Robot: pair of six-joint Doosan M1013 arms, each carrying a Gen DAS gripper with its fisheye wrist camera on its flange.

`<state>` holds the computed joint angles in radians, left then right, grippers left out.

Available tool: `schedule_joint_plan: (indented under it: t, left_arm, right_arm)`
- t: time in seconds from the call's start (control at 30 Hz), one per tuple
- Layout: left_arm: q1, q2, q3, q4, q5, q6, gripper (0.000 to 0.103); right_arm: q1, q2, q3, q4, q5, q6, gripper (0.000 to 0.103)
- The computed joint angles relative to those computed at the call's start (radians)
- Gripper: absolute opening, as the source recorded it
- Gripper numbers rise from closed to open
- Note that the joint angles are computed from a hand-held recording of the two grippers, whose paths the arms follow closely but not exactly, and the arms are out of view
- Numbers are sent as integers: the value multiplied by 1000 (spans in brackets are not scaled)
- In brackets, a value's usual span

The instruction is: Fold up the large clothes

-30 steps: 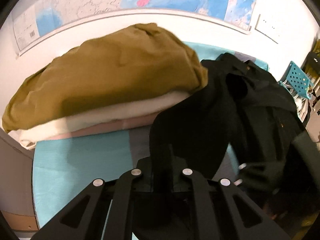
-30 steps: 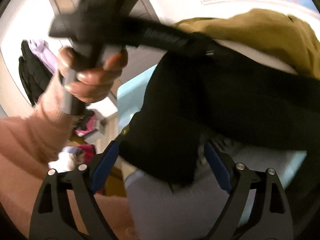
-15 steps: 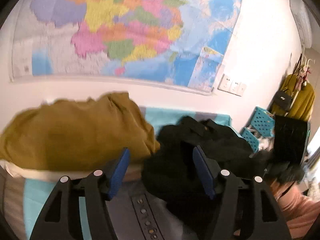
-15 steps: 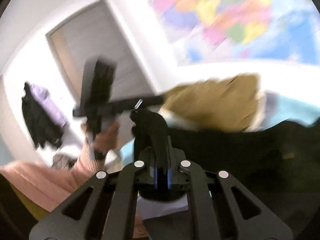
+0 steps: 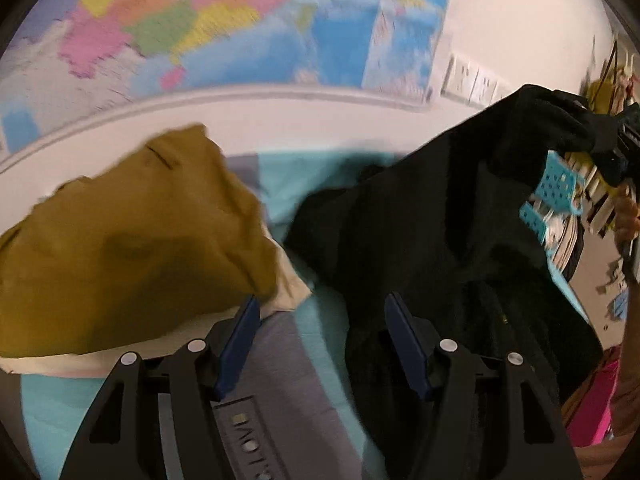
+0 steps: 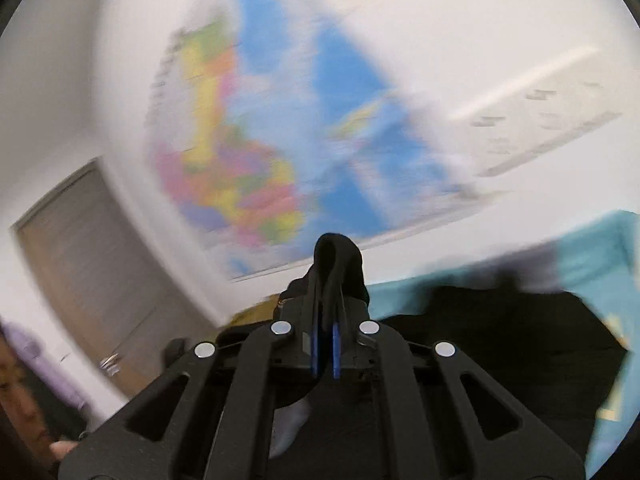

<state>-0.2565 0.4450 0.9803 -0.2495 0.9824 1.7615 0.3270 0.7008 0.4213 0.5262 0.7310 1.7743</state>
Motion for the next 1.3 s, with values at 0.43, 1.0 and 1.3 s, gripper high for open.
schedule_joint_plan:
  t: [0.43, 1.0, 1.3]
  left_arm:
    - [-90, 114, -118, 125, 65, -1, 59]
    - [-112, 134, -130, 144, 35, -44, 60]
    - [-110, 186, -194, 151, 107, -80, 66]
  right_arm:
    - [-55, -110, 400, -100, 27, 256, 51]
    - [-1, -80, 286, -355, 213, 179, 9]
    - [-9, -31, 187, -508, 331, 251, 11]
